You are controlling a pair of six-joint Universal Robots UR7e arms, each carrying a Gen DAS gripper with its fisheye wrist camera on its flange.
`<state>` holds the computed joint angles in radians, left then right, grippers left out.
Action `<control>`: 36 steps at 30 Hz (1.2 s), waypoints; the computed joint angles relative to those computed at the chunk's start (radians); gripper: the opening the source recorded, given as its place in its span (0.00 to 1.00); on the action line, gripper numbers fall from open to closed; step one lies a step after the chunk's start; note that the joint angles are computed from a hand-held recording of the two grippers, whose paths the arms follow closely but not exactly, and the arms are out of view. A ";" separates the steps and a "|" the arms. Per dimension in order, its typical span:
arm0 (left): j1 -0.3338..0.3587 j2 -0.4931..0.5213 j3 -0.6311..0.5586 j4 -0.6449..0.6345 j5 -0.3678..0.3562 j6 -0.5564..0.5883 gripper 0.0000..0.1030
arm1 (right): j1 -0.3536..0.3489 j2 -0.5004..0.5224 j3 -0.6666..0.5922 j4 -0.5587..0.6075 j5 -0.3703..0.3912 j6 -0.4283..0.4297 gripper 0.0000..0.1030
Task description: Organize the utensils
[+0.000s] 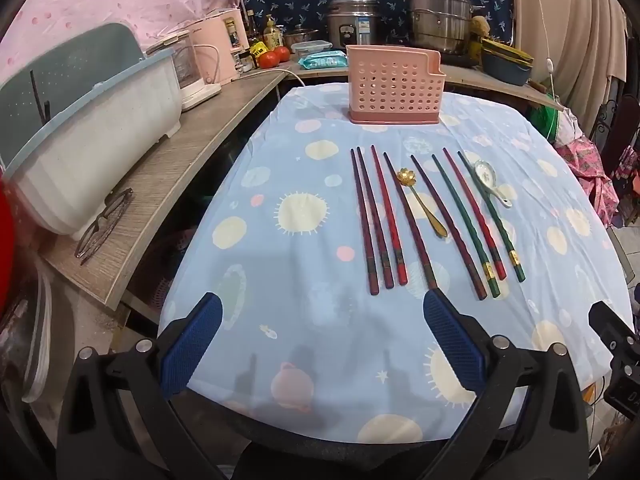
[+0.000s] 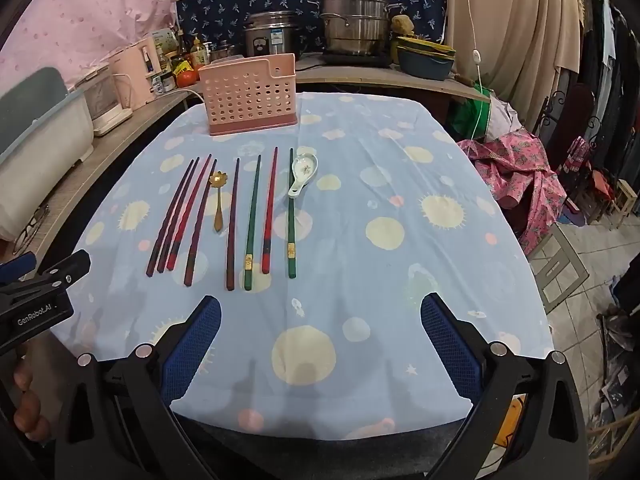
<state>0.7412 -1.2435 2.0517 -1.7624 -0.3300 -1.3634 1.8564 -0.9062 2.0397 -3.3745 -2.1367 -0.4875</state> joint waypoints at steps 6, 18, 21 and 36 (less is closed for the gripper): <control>-0.019 -0.004 0.005 0.025 -0.001 -0.041 0.93 | 0.004 0.001 0.004 -0.010 -0.008 -0.011 0.94; -0.016 -0.008 -0.006 0.045 -0.002 -0.032 0.93 | 0.007 -0.001 0.007 -0.022 0.002 -0.006 0.94; -0.020 -0.007 -0.006 0.050 0.000 -0.038 0.93 | 0.006 0.000 0.009 -0.030 0.004 -0.012 0.94; -0.019 -0.011 -0.005 0.050 -0.006 -0.041 0.93 | 0.008 -0.003 0.011 -0.026 0.006 -0.007 0.94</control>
